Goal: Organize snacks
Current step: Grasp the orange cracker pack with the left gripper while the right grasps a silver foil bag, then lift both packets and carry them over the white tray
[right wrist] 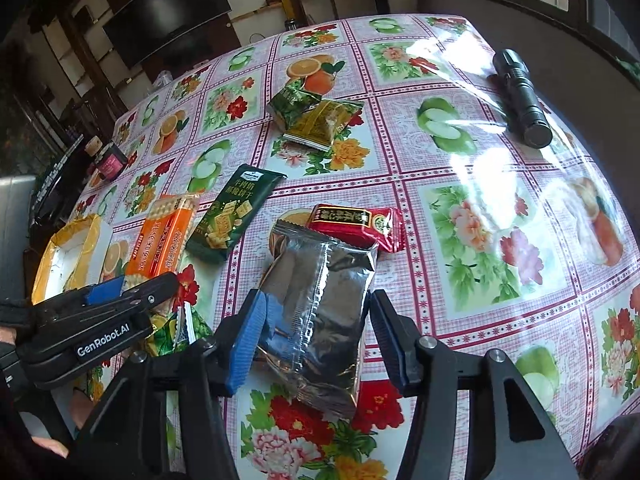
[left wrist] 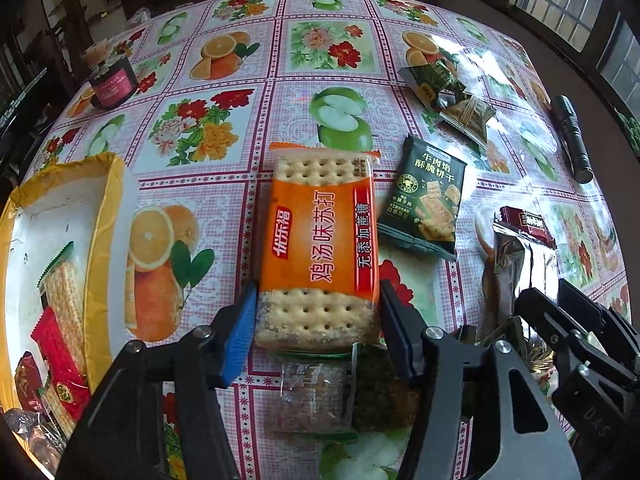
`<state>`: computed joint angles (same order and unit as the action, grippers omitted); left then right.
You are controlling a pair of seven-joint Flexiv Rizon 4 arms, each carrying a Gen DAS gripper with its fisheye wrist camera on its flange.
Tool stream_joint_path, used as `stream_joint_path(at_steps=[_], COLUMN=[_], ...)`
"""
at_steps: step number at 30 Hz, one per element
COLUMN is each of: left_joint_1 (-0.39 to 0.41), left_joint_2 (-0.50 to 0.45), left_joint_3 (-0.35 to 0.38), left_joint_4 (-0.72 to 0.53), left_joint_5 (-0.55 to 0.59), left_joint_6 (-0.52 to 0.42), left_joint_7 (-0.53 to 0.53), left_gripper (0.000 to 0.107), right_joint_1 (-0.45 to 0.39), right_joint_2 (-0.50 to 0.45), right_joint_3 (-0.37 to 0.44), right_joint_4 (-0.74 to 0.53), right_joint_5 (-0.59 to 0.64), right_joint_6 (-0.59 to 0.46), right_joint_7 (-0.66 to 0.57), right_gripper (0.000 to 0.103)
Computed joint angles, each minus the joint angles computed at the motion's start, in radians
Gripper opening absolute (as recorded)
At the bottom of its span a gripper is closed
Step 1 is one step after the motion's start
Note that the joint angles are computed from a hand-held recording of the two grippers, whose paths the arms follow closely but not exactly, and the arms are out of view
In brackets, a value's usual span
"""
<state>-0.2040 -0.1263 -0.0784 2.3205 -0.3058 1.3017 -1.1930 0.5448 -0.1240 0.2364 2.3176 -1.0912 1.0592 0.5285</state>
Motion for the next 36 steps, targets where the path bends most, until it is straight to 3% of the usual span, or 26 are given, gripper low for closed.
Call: stream_joint_path(at_steps=[5,12,14,16,17,20,22,23,25,27,31,36], left_joint_1=[0.004,-0.001,-0.005,-0.006,-0.004,-0.006,-0.02,-0.014,-0.003,0.005,0.005,-0.002], left_joint_2=[0.013,0.032,0.027,0.015,0.008,-0.024,-0.043,-0.044,-0.043,-0.035,-0.011,0.089], left_joint_3=[-0.012,-0.011,0.0,0.016,0.019,0.03,0.052,0.041,0.023,0.007,0.006,0.018], left_joint_4=[0.023,0.051,0.041,0.011,-0.003,-0.048,-0.071,-0.067,-0.051,-0.034,-0.013,0.063], left_joint_5=[-0.061,-0.112,-0.079,-0.013,0.005,0.076,0.174,0.168,0.144,0.115,0.094,0.049], left_joint_6=[0.008,0.019,0.011,-0.015,-0.026,-0.045,-0.028,-0.018,0.01,0.038,0.035,0.083], left_joint_7=[0.04,0.077,0.052,-0.005,-0.023,-0.091,-0.16,-0.151,-0.126,-0.095,-0.077,-0.06], left_gripper=[0.058,0.057,0.058,0.06,0.061,0.074,0.076,0.076,0.071,0.055,0.055,0.055], right_joint_1=[0.025,0.046,0.055,0.066,0.069,0.072,0.064,0.061,0.049,0.037,0.017,-0.006], right_joint_2=[-0.043,-0.047,-0.059,-0.071,-0.072,-0.057,-0.045,-0.039,-0.021,0.003,0.059,0.123], right_joint_3=[-0.001,0.003,0.008,0.006,0.004,0.002,0.002,0.004,0.003,0.003,0.021,0.045], right_joint_4=[-0.044,-0.052,-0.072,-0.087,-0.088,-0.072,-0.054,-0.047,-0.021,0.004,0.04,0.066], right_joint_5=[0.038,0.079,0.114,0.114,0.111,0.089,0.075,0.069,0.04,-0.004,-0.06,-0.113], right_joint_6=[-0.055,-0.113,-0.148,-0.177,-0.185,-0.199,-0.184,-0.183,-0.155,-0.132,-0.116,-0.096], right_joint_7=[-0.024,-0.09,-0.112,-0.142,-0.147,-0.143,-0.136,-0.135,-0.104,-0.062,-0.003,0.046], right_gripper=[0.067,0.066,0.075,0.076,0.075,0.06,0.06,0.06,0.059,0.059,0.059,0.059])
